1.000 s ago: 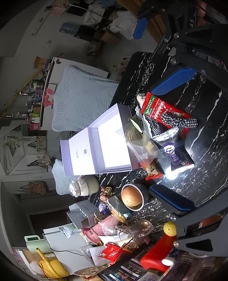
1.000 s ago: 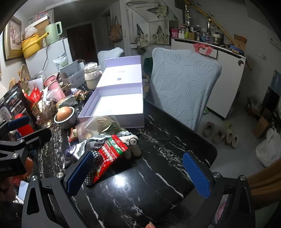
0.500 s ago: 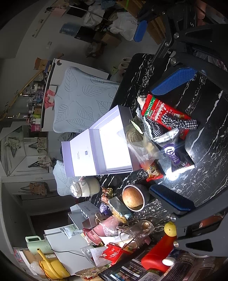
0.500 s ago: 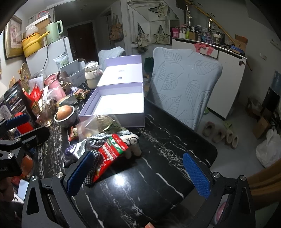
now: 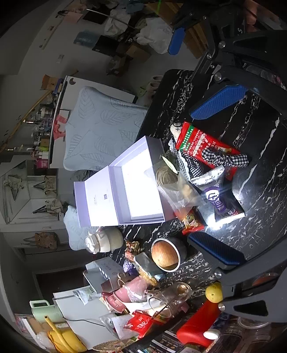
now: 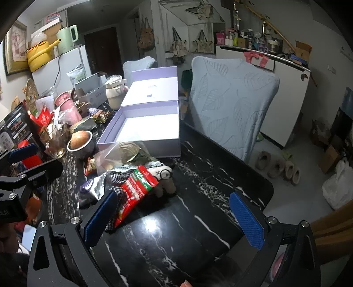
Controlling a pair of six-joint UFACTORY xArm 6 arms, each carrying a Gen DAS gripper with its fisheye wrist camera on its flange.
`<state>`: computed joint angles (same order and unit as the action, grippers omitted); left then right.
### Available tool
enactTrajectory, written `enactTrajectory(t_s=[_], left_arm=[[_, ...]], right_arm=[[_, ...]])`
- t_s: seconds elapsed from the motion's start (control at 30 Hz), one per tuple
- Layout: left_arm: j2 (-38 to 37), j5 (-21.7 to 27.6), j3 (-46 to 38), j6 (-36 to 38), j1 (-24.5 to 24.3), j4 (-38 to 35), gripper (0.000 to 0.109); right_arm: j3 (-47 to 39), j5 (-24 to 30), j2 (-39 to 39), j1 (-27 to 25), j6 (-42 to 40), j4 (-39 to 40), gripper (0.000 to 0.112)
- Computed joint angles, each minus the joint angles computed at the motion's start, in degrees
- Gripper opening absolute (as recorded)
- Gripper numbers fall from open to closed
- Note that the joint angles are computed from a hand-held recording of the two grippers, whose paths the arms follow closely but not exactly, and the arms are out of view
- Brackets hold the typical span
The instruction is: Organize soft objects
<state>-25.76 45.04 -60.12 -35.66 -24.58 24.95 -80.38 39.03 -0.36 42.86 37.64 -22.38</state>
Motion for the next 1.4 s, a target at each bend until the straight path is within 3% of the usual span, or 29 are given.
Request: enactTrajectory(t_s=[0.33, 1.0, 1.23, 1.4], left_arm=[[0.18, -3.21, 1.40, -0.20, -0.34, 1.51, 0.103], [0.72, -6.29, 8.54, 0.56, -1.13, -6.28, 0.103], [1.67, -7.10, 11.03, -0.23, 0.01, -8.90, 0.096], [-0.98, -9.29, 14.15, -2.08, 1.34, -9.10, 0.096]], right_arm=[[2.00, -1.23, -0.56, -1.39, -2.93, 2.91, 0.103], [9.80, -6.09, -2.79, -3.15, -11.18, 10.99, 0.103], [9.33, -5.96, -0.68, -3.55, -14.53, 13.38, 0.103], [9.57, -8.38, 0.74, -3.39, -20.79, 20.27, 0.103]])
